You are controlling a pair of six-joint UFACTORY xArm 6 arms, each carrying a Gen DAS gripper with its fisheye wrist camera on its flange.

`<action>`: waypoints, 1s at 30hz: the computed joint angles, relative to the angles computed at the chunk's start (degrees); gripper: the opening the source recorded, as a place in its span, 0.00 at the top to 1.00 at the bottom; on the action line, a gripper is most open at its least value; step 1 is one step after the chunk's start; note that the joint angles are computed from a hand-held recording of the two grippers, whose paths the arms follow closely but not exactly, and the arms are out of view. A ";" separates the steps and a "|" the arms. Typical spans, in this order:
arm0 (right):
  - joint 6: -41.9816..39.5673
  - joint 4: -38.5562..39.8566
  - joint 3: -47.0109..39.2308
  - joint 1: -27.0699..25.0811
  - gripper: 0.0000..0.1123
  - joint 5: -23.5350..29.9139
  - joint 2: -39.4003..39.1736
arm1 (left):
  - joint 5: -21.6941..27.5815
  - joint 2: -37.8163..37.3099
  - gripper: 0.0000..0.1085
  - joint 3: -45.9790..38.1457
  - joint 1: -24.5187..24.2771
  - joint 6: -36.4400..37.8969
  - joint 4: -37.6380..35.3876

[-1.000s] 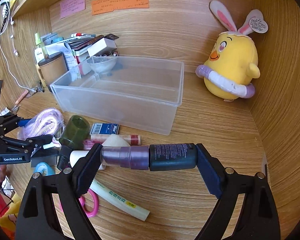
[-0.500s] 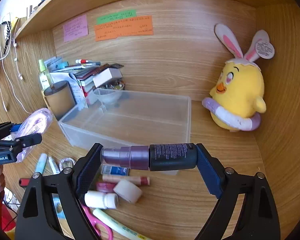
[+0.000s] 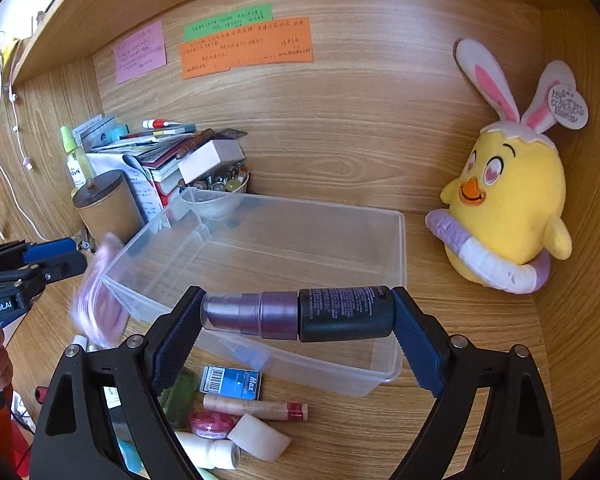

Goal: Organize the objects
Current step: 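Carry both items over the clear box and release them inside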

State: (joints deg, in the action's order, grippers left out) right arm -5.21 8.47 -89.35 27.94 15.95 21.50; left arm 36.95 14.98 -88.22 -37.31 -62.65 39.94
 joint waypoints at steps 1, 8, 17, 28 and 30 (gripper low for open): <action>-0.55 0.58 -0.40 -0.08 0.21 0.38 0.28 | 0.28 -0.66 0.49 1.04 0.00 -0.13 -0.34; -1.38 1.52 -4.99 -0.61 0.21 4.04 2.94 | 6.57 -3.67 0.21 6.66 -0.34 -4.03 2.36; -0.15 -0.94 -12.71 -0.65 0.21 9.71 7.35 | 6.88 -1.40 0.15 8.22 4.59 1.94 -8.45; 1.45 -3.07 -33.64 -0.54 0.21 25.39 20.51 | 7.41 3.23 0.19 4.57 6.25 6.75 -12.46; 1.84 -3.34 -38.71 -0.59 0.21 29.03 23.70 | 6.93 2.37 0.33 5.53 6.20 5.59 -10.94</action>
State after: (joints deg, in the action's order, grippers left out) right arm -3.37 5.13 -128.06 27.35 44.97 45.20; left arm 43.87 17.35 -82.69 -31.11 -57.06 29.00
